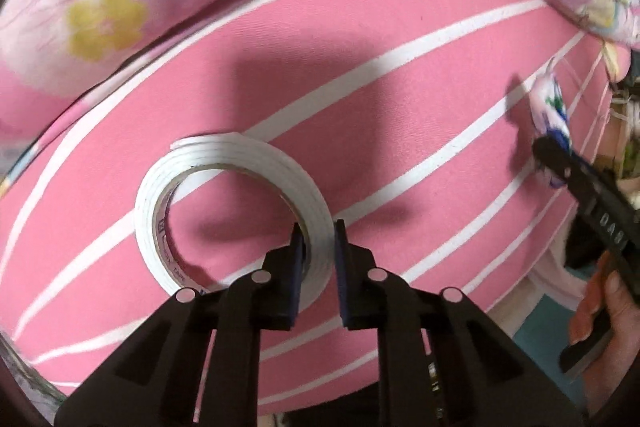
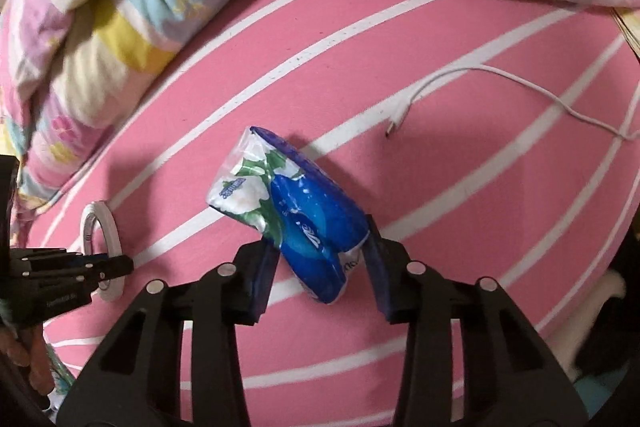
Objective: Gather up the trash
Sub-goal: 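Grasp the white tape roll with the left tool while the right tool grasps the blue tissue packet, then carry the tape roll and tissue packet with both tools over the bin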
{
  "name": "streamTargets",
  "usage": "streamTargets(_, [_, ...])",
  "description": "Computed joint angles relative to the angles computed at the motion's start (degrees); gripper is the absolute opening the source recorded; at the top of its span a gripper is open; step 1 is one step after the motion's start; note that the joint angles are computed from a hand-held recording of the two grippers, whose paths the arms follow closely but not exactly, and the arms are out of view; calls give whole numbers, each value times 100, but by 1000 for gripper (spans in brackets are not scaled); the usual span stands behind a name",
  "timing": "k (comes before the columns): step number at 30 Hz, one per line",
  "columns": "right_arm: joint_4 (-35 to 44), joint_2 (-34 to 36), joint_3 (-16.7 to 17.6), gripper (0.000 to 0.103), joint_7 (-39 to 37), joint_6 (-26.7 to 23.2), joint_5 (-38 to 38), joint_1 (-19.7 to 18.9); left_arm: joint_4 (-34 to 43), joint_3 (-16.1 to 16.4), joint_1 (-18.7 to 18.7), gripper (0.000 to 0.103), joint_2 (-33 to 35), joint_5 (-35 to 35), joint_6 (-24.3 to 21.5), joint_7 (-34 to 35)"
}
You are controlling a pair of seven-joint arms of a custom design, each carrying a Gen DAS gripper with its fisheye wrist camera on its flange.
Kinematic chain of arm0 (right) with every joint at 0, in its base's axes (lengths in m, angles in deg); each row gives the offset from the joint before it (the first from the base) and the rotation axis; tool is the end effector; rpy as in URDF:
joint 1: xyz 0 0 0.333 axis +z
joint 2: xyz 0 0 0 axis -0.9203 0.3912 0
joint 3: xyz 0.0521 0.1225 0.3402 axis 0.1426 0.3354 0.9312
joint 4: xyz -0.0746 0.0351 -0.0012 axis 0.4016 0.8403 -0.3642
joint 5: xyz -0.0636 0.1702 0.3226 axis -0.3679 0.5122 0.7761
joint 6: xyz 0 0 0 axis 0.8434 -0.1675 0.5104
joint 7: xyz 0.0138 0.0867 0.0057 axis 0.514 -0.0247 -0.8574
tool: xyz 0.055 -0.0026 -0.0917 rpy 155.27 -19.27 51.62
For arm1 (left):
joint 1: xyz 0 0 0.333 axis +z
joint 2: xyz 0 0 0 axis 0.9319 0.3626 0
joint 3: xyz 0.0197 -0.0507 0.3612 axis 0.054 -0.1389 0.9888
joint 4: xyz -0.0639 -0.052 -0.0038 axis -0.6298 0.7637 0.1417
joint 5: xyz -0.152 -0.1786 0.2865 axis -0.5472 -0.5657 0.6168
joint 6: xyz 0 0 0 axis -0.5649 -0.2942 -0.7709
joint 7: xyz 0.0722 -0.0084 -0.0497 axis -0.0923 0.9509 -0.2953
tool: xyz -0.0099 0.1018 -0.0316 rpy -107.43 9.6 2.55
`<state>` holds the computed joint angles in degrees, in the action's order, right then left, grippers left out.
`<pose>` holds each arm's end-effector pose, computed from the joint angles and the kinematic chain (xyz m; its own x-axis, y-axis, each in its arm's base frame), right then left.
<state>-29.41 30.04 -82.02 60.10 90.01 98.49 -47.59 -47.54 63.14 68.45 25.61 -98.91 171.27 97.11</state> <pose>0.7345 0.3186 0.3349 0.2754 -0.9343 -0.2265 -0.9610 -0.2612 -0.0910 0.6688 -0.0988 0.3049 0.3088 -0.9371 0.1631 -0.9406 -0.2754 0.1983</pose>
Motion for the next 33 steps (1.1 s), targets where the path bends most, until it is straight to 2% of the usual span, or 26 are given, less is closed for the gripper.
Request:
streamTargets(7, [-819,-746,135,41,17,330,332,-124,-661,-39,236,14,-833,-432,254,123])
streamTargets(15, [-1356,-1808,171,41,502,448,614,-68,-695,-72,83,14,-1692,-763,121,-150])
streamTargets(22, [-1789,-2905,102,41,931,436,605,-4,-682,-40,6,14,-2638,-1083,-206,-83])
streamTargets(26, [-1962,-3516,49,41,1331,311,450,90,-536,32,-38,14,-3119,-1197,-627,92])
streamTargets(33, [-2358,-4485,18,41,1932,91,90,169,-66,71,-217,14,-3468,-1285,-1117,342])
